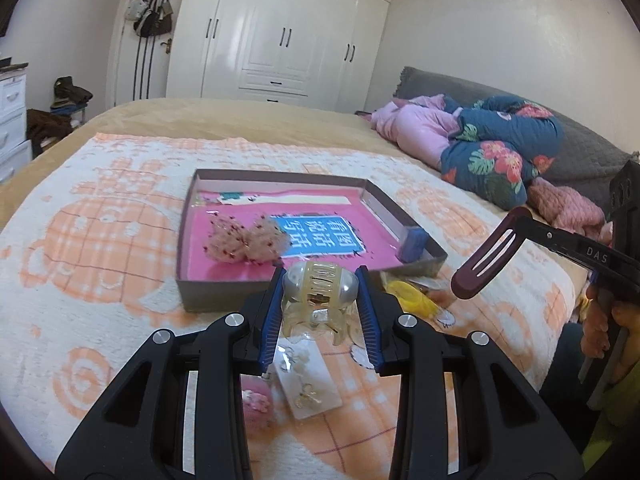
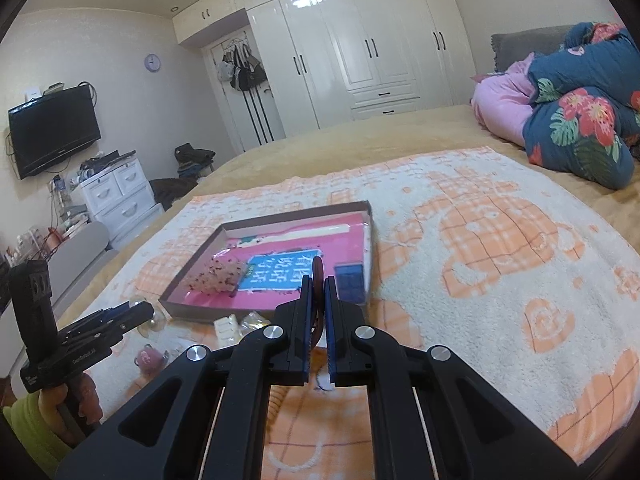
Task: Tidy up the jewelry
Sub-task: 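Carry both clips into the pink-lined box and open both tools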
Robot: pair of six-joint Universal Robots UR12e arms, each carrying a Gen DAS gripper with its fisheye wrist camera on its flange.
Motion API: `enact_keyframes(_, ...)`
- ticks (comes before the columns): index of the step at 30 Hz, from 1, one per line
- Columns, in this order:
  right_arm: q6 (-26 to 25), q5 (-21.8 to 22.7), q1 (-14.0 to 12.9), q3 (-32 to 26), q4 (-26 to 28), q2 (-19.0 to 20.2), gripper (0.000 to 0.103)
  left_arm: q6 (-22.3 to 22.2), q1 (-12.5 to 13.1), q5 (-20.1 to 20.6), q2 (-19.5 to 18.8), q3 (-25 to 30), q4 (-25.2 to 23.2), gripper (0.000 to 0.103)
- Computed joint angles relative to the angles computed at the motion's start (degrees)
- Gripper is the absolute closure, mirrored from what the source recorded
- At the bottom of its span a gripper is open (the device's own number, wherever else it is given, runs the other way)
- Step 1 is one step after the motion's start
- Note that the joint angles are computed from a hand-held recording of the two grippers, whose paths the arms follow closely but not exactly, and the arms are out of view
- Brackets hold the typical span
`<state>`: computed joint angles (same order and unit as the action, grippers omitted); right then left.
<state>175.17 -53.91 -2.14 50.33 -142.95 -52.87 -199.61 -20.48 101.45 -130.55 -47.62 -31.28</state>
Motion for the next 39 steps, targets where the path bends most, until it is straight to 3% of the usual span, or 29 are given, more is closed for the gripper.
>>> enact_keyframes(24, -2.4, 2.7, 3.4, -10.4, 3.7, 5.6, 0.097, -4.5, 1.7, 3.5, 2.0, -2.8, 2.8, 0.077)
enact_keyframes(39, 0.9, 0.1, 4.4, -22.0, 6.7, 12.5, 0.097, -5.3, 2.8, 2.6, -2.8, 6.0, -1.9, 0.077)
